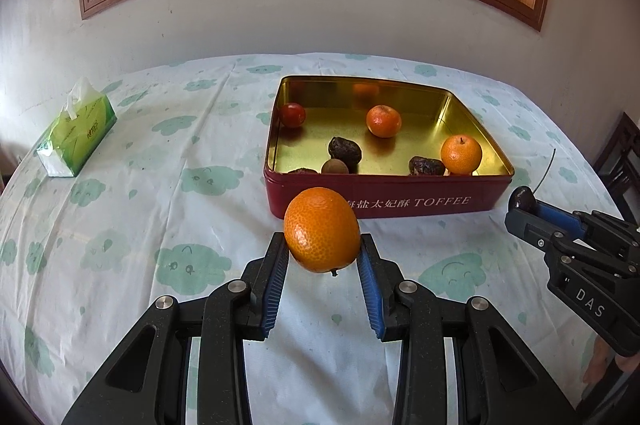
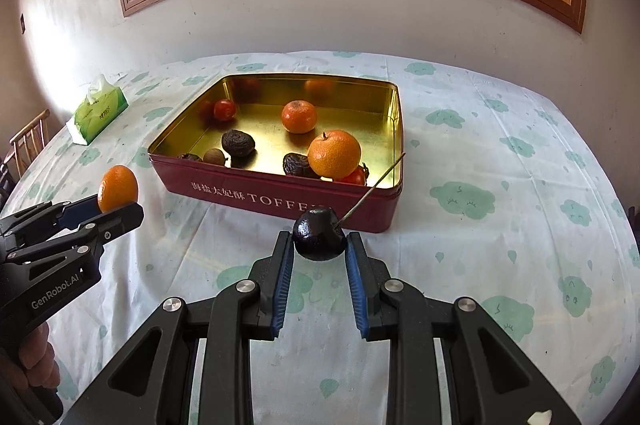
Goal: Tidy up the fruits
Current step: 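Carry the orange and cherry over the tin with both grippers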
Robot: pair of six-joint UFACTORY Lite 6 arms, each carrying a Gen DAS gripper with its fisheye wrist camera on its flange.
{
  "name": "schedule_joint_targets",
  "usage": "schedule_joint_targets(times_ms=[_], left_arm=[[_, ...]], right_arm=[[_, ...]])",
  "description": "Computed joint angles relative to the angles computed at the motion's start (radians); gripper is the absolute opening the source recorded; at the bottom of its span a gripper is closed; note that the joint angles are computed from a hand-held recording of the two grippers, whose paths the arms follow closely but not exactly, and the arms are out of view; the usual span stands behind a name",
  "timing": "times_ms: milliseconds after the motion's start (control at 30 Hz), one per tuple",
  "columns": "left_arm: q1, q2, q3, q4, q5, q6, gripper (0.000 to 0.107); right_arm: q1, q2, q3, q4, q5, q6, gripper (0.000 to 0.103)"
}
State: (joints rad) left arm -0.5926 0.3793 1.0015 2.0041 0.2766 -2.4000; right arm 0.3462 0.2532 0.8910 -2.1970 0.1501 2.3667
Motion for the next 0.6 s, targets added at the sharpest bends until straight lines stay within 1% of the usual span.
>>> schedule_joint_targets(times_ms=[167, 533, 600], left_arm=[[0.014, 0.007, 0.045, -0.049, -0.011, 0.065, 0.036], [0.055, 0.067, 0.187, -0.201, -0.039, 0.263, 0.036], [0.059, 0.086, 0.213, -0.234, -0.04, 0.304, 0.036]], right_arm=[[-0.015, 0.024, 0.058, 0.113, -0.015, -0.13, 0.024], [-0.044, 0.14, 0.229, 0.509, -0.04, -0.564, 0.024], [-0.048, 0.159, 0.249, 0.54, -0.043, -0.597, 0.024]])
